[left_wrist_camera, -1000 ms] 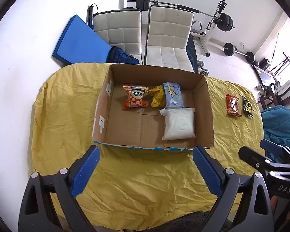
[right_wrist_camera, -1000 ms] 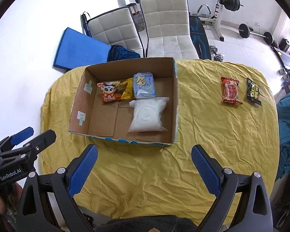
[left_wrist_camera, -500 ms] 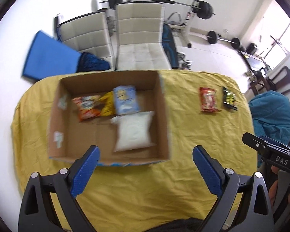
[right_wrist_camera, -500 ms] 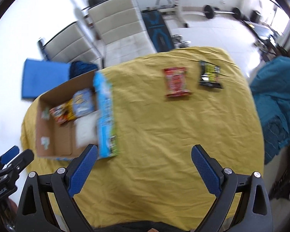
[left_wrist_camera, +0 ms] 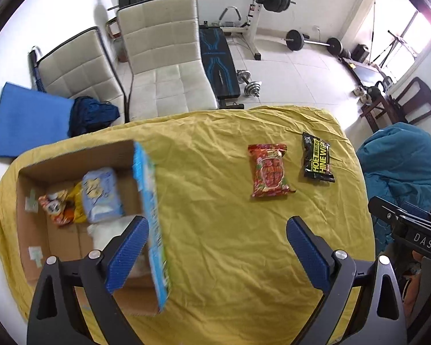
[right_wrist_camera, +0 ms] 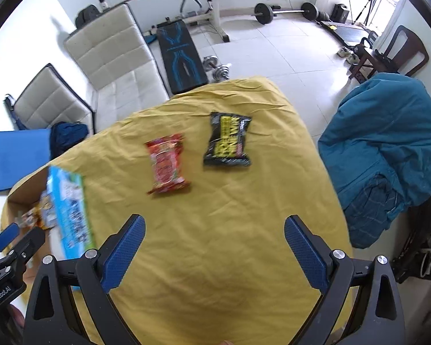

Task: Organize soft objects
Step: 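Grasp the red floral snack pack with the left tool while the right tool grasps the black wipes pack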

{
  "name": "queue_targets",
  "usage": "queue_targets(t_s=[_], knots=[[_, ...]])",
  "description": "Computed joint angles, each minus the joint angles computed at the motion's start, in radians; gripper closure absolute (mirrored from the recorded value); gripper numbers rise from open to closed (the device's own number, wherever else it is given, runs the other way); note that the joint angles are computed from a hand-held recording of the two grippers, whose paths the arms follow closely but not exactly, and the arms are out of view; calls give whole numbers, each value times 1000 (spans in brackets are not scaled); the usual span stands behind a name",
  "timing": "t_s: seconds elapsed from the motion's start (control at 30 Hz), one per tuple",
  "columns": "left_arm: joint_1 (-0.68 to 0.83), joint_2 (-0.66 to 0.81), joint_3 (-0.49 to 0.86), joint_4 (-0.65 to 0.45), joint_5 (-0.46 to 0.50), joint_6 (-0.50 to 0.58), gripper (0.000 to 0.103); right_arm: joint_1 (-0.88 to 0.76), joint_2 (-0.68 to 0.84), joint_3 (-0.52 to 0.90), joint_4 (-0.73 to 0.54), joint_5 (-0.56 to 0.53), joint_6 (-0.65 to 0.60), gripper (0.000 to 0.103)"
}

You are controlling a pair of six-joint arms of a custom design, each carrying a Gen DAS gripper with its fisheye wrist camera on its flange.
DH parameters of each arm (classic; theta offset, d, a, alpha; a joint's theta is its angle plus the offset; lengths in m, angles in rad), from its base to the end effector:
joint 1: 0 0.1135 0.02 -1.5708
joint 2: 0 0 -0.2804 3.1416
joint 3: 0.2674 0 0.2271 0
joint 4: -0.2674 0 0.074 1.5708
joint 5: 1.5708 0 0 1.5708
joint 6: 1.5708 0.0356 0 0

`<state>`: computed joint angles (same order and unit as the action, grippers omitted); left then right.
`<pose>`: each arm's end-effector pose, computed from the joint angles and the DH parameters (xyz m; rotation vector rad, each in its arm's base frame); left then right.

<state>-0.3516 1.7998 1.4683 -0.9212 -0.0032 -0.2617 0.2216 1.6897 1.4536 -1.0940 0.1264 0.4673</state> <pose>0.3235 -0.1186 0.2679 0.1267 2.8315 -0.1329 0.2998 0.0629 0.2929 0.3738 2.8479 -0.0538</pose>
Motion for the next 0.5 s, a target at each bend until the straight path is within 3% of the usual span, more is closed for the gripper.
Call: queue_targets(t_s=[0.33, 0.5], knots=[[-59, 428, 388, -53, -27, -13, 5, -183, 388, 199, 98, -88, -135, 4], [-59, 723, 733, -240, 61, -26, 5, -238, 597, 347, 80, -127, -145, 4]])
